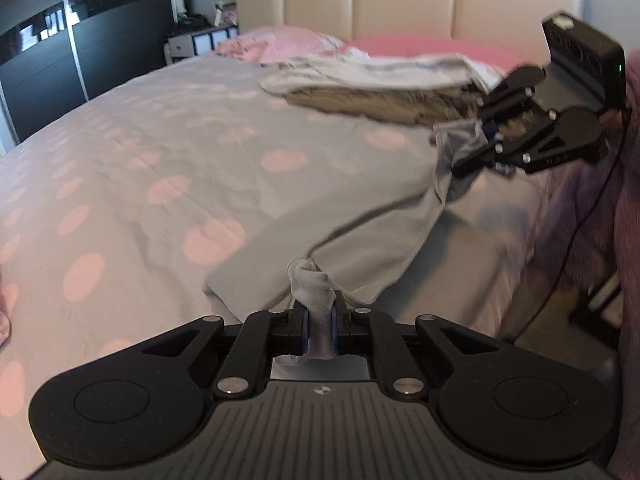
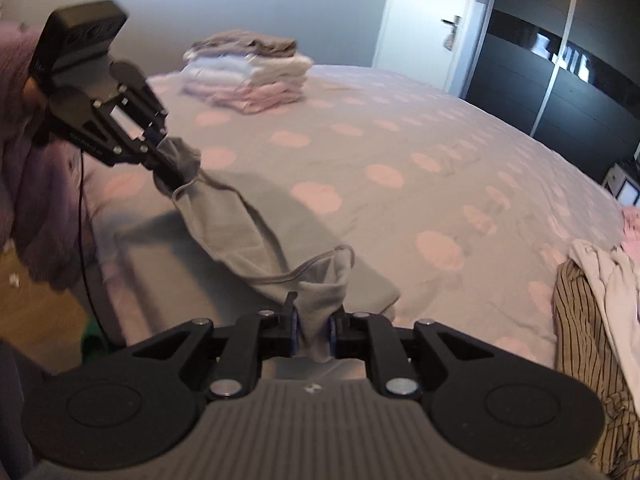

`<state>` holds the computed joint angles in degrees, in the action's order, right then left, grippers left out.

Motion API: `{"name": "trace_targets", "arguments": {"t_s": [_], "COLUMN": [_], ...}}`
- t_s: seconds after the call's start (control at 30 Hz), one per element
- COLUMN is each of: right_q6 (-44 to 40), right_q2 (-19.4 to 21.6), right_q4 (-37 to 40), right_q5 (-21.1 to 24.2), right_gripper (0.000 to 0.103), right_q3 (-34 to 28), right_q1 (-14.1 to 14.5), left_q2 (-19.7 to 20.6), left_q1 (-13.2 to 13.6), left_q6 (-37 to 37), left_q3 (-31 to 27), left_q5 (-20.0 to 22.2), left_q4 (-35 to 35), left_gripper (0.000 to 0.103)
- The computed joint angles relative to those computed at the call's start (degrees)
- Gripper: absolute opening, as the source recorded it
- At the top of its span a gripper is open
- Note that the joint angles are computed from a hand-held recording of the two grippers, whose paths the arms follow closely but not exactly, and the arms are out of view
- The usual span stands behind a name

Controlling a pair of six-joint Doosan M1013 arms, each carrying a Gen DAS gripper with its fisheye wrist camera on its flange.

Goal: Fold clothes
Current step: 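Lift the grey shirt hem with both tools and fold it over toward the collar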

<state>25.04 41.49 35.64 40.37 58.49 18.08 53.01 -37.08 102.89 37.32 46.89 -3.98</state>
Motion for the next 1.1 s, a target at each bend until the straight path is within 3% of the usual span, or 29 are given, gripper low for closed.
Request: {"name": "trace_targets", "arguments": {"t_s": [0.17,0.4,0.6,0.77,0.93,1.1], "right_q6": [-7.98,-14.49,-15.96,-19.3,-20.87,-14.0], "right_q2": [-1.67,-3.5,-4.91,-6.6,-7.38,-5.8], "right_q4": [-2.27,-3.27,-3.38,0.5,3.36,0.19], "right_q5": [-1.54,-0.66,2.25,1.95,-4.01,-8.93], "right_gripper": [0.026,0.028,0.033,0.038,0.038,0.038], "right_q3": [4.14,7.4,9.1,11.35,12.92,10.88], "right_q1": [0.86,1.53,1.64,1.69,2.51,3.71], "left_q2": [-1.61,-4.04,-4.39,-5.47,-6.76,-4.28], "left_q1": [-1.26,-2.57,-3.13,-3.37,-4.32,-5.32], "left_q6": [5.02,11.11,15.09,16.84,13.25,3.82], "left_q3": [3.78,8.15,8.18,9.28,12.0,8.91], "left_q5": [0.02,-0.01,3.36,2.52,-5.02,-5.68], "left_q4": [3.46,5.99,4.4,1.94,4.68,14.55], "left_gripper": [0.011,0.014,0.014,0.014,0.014,0.02]}}
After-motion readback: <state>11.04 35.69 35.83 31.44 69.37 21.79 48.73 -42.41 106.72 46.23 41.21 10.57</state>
